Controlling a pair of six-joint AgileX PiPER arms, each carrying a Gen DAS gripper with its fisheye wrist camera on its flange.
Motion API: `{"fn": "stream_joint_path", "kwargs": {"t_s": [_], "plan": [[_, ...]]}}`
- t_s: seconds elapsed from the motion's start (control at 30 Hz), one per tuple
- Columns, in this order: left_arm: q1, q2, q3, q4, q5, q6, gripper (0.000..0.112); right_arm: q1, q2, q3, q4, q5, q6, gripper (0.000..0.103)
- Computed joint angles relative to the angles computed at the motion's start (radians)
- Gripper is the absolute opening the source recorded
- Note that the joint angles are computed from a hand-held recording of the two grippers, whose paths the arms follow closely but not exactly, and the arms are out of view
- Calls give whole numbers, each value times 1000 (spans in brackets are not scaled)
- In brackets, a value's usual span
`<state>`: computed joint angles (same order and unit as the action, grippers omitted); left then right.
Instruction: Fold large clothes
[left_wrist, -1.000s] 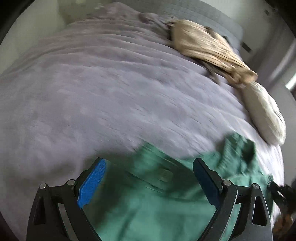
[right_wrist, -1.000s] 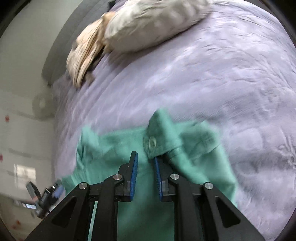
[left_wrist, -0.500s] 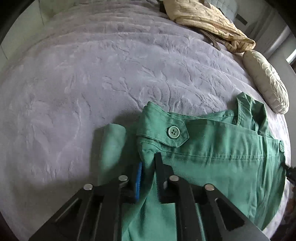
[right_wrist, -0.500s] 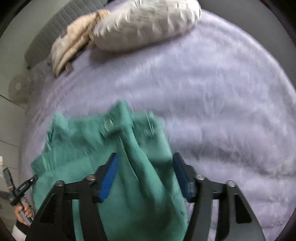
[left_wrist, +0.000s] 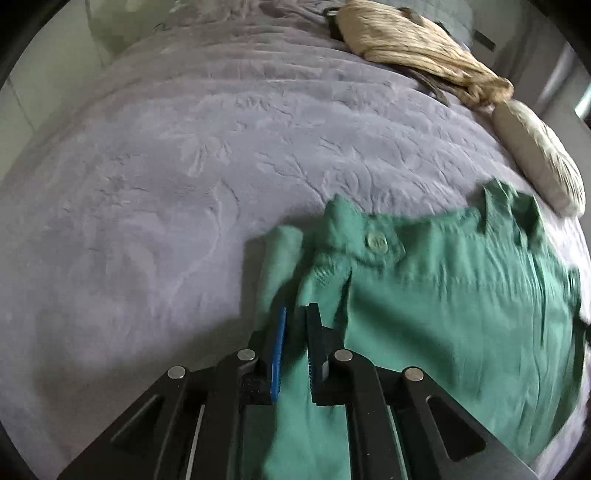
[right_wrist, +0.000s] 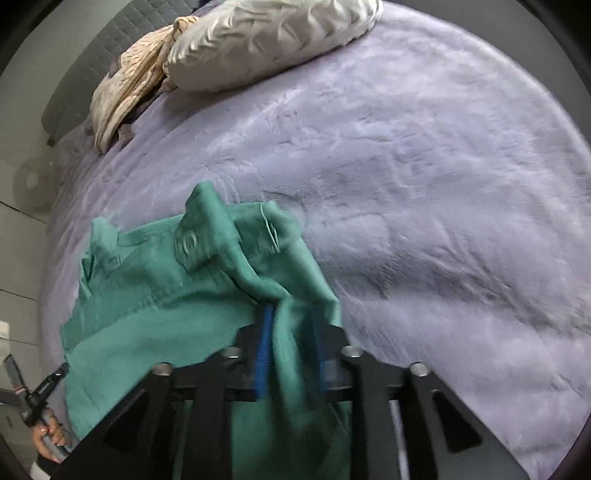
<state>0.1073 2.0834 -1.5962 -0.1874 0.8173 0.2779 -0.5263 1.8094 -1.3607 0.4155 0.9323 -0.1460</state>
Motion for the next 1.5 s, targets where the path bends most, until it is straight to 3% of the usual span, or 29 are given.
{"fn": "stream_joint_path", "kwargs": {"t_s": [0.03, 0.07, 0.1, 0.17, 0.27, 0.4, 0.47, 0.57, 0.63, 0.67, 0.7, 0.73, 0.77, 0.8, 0.9, 1.0, 1.17, 1.3, 1.4, 1.5], "plan": [[5, -23, 24, 4, 2, 14, 47, 2, -24, 15, 2, 1, -7, 35], [16, -67, 77, -1, -22, 36, 82, -2, -77, 44, 12, 9, -23, 41], [32, -115, 134, -26, -61, 76, 87, -11, -125, 77, 40, 16, -44, 49], [70, -184, 198, -89, -48, 168, 87, -32, -201, 133, 118, 53, -91, 59], [122, -225, 248, -137, 30, 212, 87, -41, -324, 257, 272, 161, -178, 59], [167, -264, 342, -179, 72, 282, 87, 50, -399, 469, 457, 258, -202, 59], [178, -270, 377, -199, 79, 309, 87, 121, -404, 580, 549, 245, -210, 59], [199, -271, 430, -232, 81, 357, 87, 267, -391, 713, 672, 124, -187, 59], [218, -256, 443, -264, 91, 378, 74, 326, -387, 791, 800, 5, -190, 59], [224, -235, 431, -274, 116, 378, 45, 337, -388, 808, 835, -32, -191, 59], [226, -216, 417, -267, 135, 362, 27, 353, -388, 822, 874, -80, -189, 58], [234, -216, 414, -283, 145, 376, 24, 358, -381, 824, 904, -105, -194, 55], [241, -218, 411, -301, 156, 396, 18, 366, -373, 810, 895, -120, -170, 34], [253, -233, 413, -319, 174, 429, 17, 374, -365, 784, 854, -121, -133, 24], [277, -302, 454, -330, 180, 519, 17, 389, -410, 722, 712, -104, -53, 18], [304, -288, 491, -309, 169, 540, 14, 378, -434, 716, 648, -83, -23, 18], [338, -259, 562, -320, 110, 576, 14, 416, -357, 732, 632, -138, -32, 18], [364, -320, 561, -276, 147, 565, 14, 354, -353, 671, 562, 19, -46, 19], [372, -379, 532, -276, 173, 546, 14, 273, -450, 602, 458, 131, -42, 19], [351, -376, 474, -313, 186, 519, 14, 168, -515, 525, 334, 159, -14, 19]]}}
